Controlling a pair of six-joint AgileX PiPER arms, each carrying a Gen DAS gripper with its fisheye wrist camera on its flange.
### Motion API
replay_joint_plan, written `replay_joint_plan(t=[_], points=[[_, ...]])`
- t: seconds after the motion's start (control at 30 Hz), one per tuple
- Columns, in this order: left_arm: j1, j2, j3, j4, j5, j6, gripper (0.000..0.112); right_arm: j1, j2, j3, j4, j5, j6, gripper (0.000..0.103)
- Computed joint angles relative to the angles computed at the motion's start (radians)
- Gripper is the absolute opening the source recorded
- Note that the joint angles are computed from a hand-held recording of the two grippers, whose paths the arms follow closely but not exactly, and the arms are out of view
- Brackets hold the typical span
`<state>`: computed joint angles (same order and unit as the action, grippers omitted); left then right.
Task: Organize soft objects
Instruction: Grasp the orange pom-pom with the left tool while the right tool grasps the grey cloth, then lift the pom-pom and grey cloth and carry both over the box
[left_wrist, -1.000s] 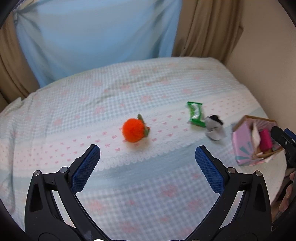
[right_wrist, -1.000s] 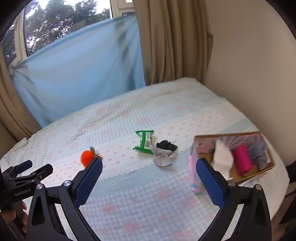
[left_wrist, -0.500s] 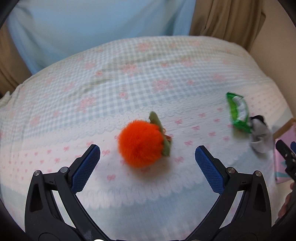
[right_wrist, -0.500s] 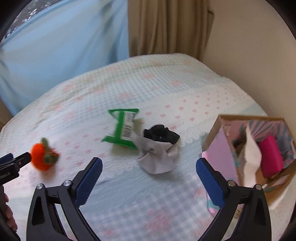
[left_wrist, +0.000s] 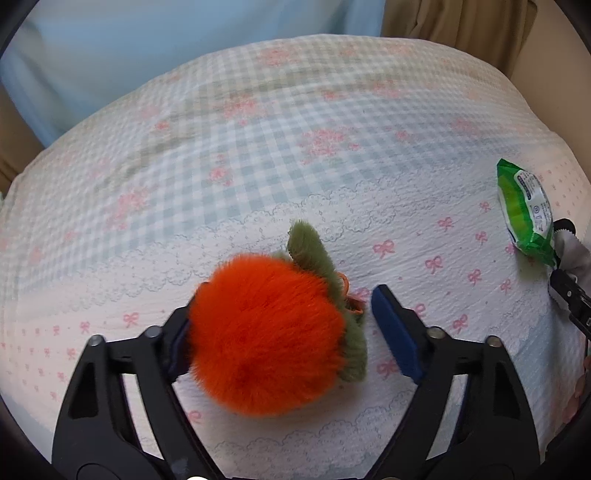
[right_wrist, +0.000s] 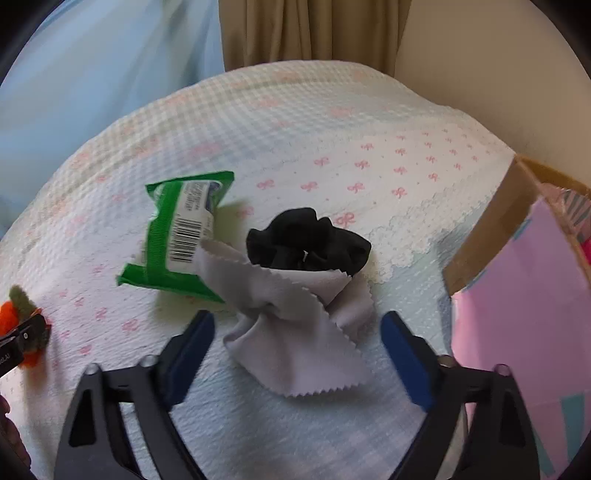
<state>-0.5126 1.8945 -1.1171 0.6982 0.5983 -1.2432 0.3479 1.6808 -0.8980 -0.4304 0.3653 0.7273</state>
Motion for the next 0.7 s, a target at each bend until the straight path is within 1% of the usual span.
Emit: replay_joint_plan(t=[0.03, 0.07, 0.1, 0.13, 0.17, 0.23, 0.27, 0.3, 0.33, 0.37, 0.43, 0.53, 0.7], points=[[0.003, 0.005, -0.003, -0.004, -0.001, 0.003, 0.071, -0.006, 0.015, -0.007, 0.022, -0.003, -0.024, 0.069], [0.006, 0.007, -0.002, -0.006, -0.006, 0.003, 0.067, -0.008, 0.022, -0.01, 0.014, -0.004, -0.017, 0.067], [0.008, 0.007, -0.001, -0.006, -0.012, 0.001, 0.061, -0.007, 0.02, -0.003, -0.016, -0.013, 0.011, 0.066], [0.007, 0.009, 0.0, -0.001, -0.012, -0.002, 0.053, -0.004, 0.018, 0.0, -0.034, -0.014, 0.027, 0.063], [0.007, 0.012, -0.003, -0.001, -0.008, 0.003, 0.049, 0.0, 0.016, 0.001, -0.051, -0.01, 0.039, 0.06], [0.01, 0.013, -0.001, -0.013, -0.017, 0.02, 0.043, 0.003, 0.017, 0.0, -0.059, -0.012, 0.04, 0.048], [0.011, 0.012, -0.001, -0.013, -0.021, 0.021, 0.042, 0.003, 0.015, 0.0, -0.053, -0.014, 0.03, 0.044], [0.01, 0.011, 0.0, -0.012, -0.02, 0.021, 0.041, 0.002, 0.015, -0.002, -0.041, -0.014, 0.012, 0.035], [0.008, 0.011, -0.002, -0.01, -0.017, 0.021, 0.04, 0.0, 0.015, -0.006, -0.028, -0.012, -0.005, 0.03], [0.006, 0.012, -0.004, -0.013, -0.015, 0.023, 0.039, -0.001, 0.015, -0.008, -0.02, -0.011, -0.015, 0.028], [0.005, 0.009, -0.007, -0.025, -0.01, 0.029, 0.038, -0.009, 0.012, -0.009, 0.013, -0.01, -0.053, 0.021], [-0.005, -0.009, -0.005, -0.034, -0.001, 0.023, 0.038, -0.02, -0.011, 0.001, 0.061, -0.011, -0.105, 0.016], [-0.044, -0.056, -0.008, -0.038, 0.04, 0.018, 0.038, -0.023, -0.092, 0.041, 0.095, -0.005, -0.141, 0.015]])
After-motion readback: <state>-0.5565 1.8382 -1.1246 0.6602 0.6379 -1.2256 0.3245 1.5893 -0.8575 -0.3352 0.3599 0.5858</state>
